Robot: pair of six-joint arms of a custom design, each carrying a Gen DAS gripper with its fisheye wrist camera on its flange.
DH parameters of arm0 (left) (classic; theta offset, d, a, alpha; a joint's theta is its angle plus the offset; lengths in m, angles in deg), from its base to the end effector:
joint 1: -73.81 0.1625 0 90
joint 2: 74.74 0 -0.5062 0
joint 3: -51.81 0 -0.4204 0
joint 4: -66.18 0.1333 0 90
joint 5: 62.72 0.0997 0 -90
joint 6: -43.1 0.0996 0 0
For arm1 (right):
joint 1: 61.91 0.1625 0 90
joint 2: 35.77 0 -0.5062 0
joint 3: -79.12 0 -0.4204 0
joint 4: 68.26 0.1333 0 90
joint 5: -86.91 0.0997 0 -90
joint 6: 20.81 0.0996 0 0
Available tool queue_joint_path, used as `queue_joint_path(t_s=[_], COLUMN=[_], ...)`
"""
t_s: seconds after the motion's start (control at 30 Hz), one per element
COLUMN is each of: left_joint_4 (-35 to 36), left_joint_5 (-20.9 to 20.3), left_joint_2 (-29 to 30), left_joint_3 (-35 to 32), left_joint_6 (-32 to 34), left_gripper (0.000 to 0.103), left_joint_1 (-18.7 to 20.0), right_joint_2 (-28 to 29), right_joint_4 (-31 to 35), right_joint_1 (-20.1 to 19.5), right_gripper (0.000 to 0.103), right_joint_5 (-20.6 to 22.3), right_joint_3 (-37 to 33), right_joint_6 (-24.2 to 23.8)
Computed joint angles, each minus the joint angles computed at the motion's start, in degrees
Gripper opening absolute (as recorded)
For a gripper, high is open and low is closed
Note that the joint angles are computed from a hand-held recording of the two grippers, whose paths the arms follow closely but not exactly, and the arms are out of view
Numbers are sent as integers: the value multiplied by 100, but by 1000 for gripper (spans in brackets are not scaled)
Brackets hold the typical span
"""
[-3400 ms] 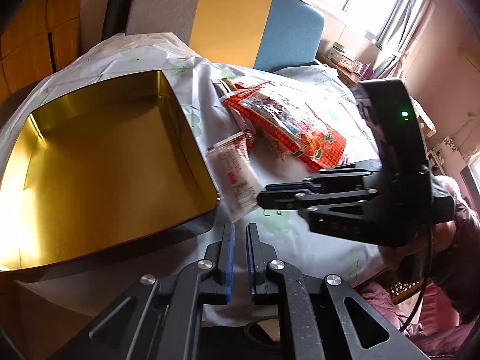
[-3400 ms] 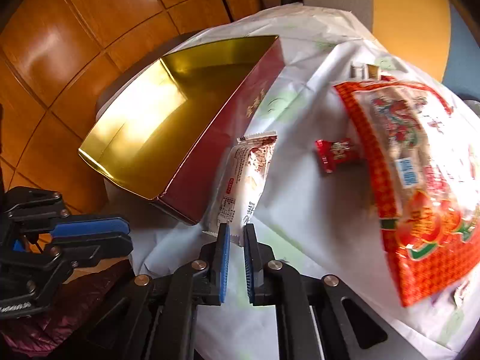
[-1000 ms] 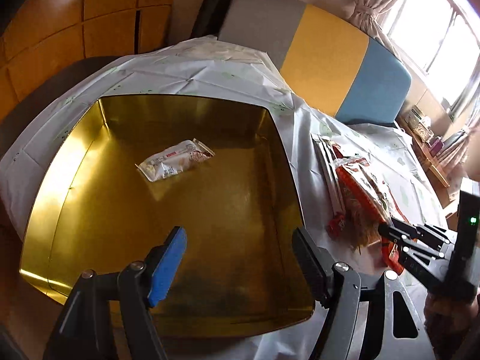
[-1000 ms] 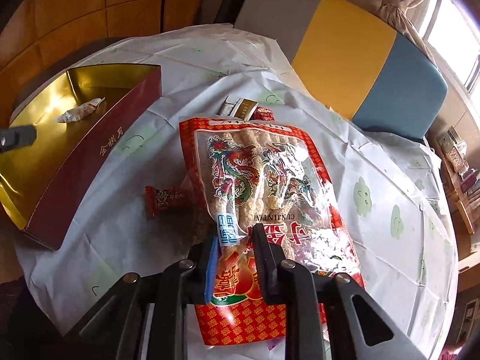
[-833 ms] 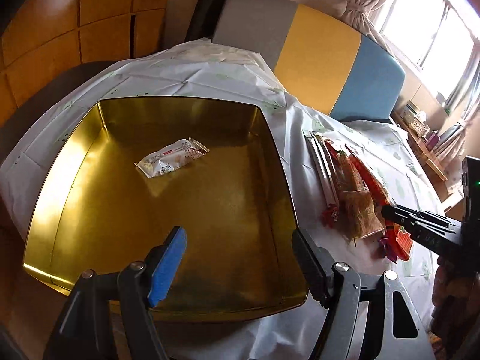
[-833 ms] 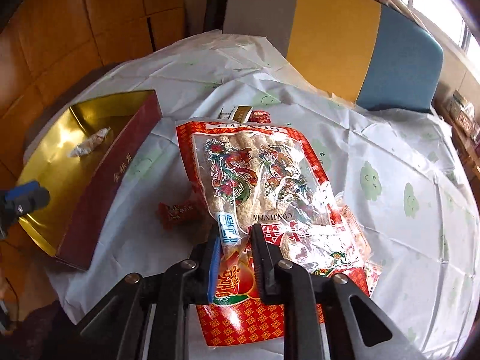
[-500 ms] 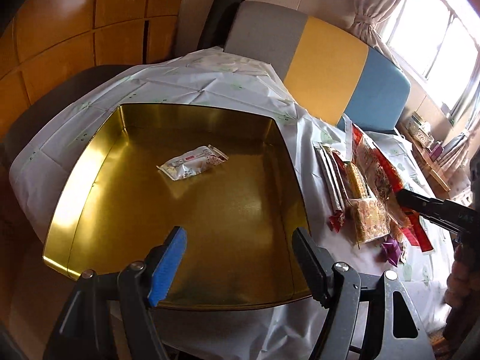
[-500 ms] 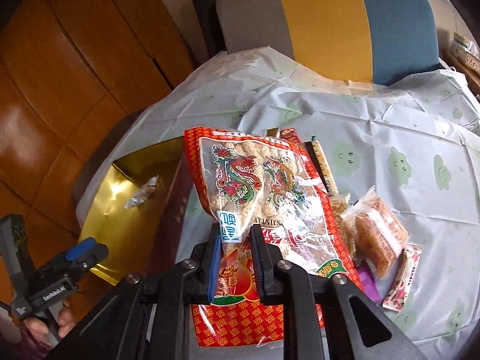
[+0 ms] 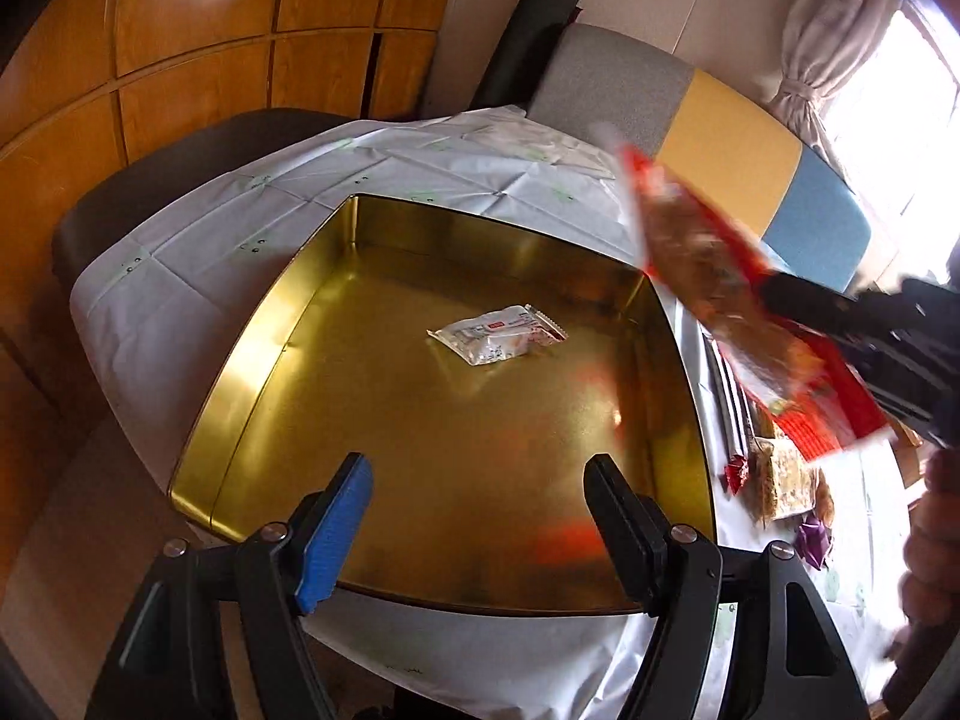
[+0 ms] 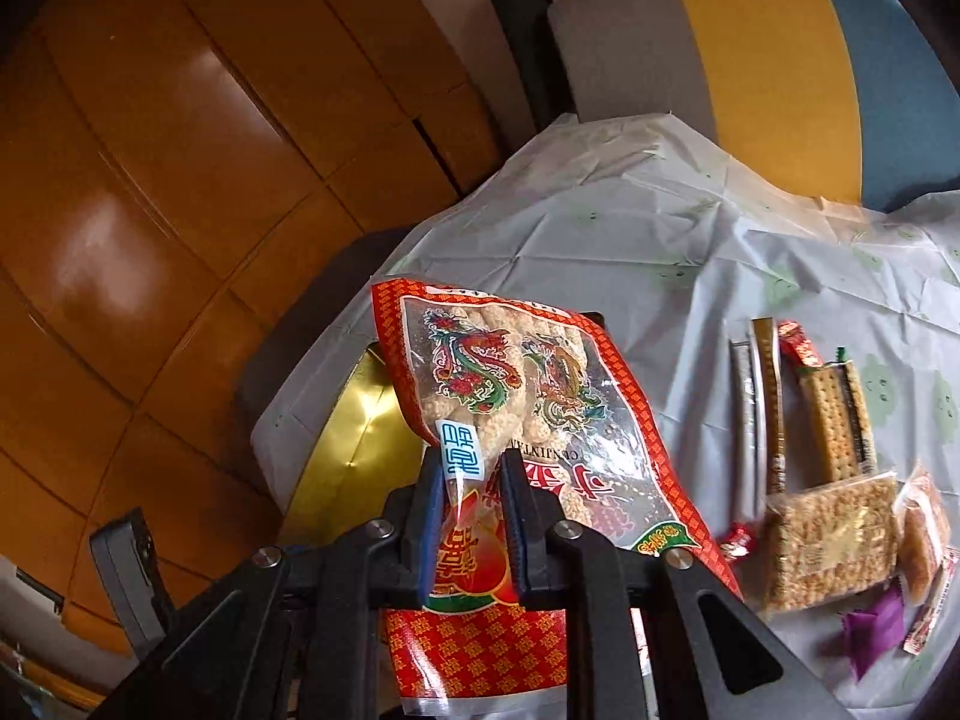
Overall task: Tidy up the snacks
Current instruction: 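Carry the orange dragon-print bag into the gold tray and open the right gripper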
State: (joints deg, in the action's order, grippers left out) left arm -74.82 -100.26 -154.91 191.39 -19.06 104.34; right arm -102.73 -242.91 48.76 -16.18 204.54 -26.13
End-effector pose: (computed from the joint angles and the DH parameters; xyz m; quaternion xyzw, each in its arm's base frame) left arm -0.2282 -0.3810 0.2248 0.0114 0.8951 -0.3528 0.2724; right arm 0.2979 -0.4758 0.2270 0.1924 -0.9487 0.2379 0.0800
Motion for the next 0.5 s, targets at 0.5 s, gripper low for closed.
queue_joint_path(t_s=[0.5], left_joint_4=[423], left_joint_5=[179], left_joint_2=[21], left_joint_3=[-29], left_joint_6=[-267], left_gripper=[73], left_joint_1=[39], right_joint_2=[406], right_joint_4=[-154], right_joint_1=[31], right_gripper=[35], right_joint_5=[-728], right_joint_3=[185], right_joint_6=[-695])
